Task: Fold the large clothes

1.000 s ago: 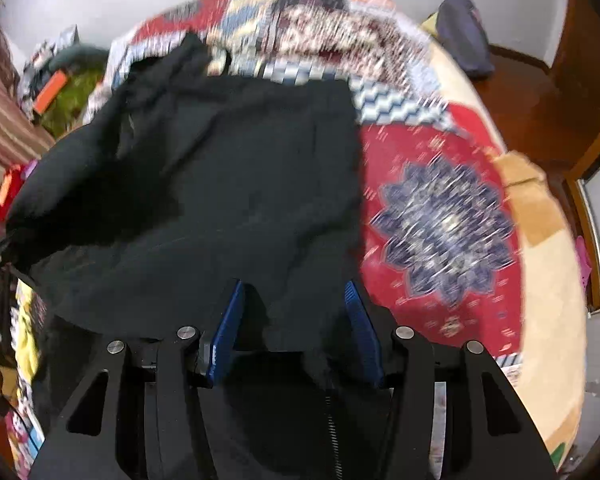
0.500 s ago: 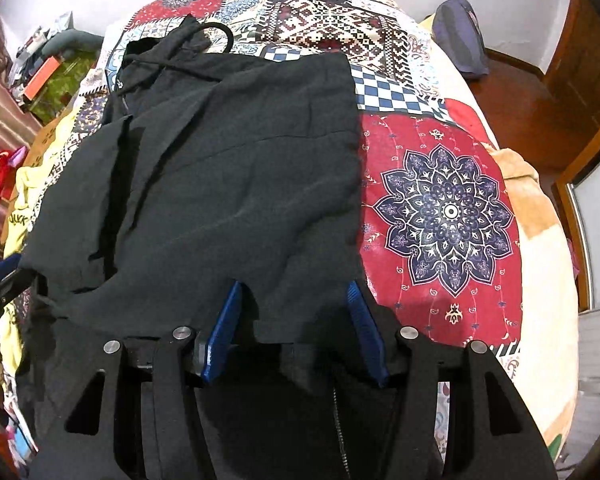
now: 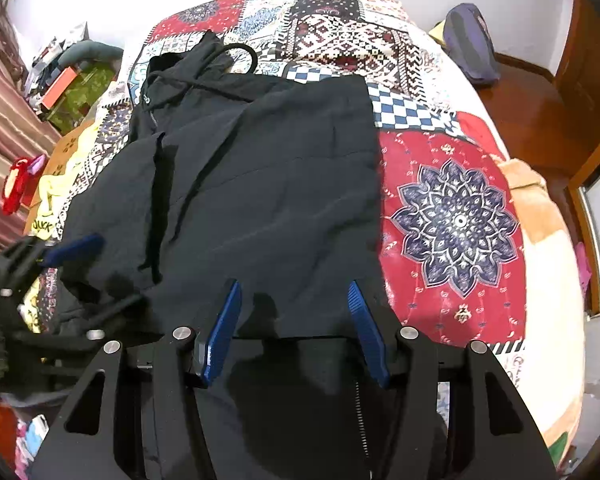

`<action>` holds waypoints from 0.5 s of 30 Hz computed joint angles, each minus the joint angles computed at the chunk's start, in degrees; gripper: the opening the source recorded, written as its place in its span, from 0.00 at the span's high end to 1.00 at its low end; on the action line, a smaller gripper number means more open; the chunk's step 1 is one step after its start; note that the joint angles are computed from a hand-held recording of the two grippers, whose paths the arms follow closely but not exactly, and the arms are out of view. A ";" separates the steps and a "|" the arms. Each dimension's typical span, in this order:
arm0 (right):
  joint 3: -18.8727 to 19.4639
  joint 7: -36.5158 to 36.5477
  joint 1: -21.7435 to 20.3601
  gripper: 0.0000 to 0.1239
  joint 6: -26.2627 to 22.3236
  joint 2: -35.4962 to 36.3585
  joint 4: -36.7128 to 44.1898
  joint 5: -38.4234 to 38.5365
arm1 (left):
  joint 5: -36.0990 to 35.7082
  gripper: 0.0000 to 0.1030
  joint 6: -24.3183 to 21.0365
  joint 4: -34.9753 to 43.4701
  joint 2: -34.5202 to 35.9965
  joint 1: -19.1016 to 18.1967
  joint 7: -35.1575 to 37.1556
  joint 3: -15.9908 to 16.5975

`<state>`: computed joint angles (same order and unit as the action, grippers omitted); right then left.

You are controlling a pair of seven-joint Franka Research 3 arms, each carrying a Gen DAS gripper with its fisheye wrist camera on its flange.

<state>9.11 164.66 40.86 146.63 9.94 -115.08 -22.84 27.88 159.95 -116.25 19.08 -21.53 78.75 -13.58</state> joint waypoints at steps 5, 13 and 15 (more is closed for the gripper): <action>0.00 -0.03 -0.11 0.58 0.45 0.16 -0.48 0.40 | -0.07 0.64 1.75 0.18 0.48 0.28 -0.48 -0.07; -0.42 -1.83 0.28 0.58 -0.45 1.69 0.33 1.22 | -21.74 0.81 8.53 -6.26 -6.46 11.49 11.02 -9.02; -0.30 -2.78 0.21 0.58 -1.50 1.54 0.83 2.09 | -30.48 0.81 11.46 -9.25 -10.45 14.81 15.40 -11.20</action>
<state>8.81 161.88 41.07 145.13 11.48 -114.25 -20.74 -2.60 171.41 -125.50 8.63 -6.72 94.16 -24.78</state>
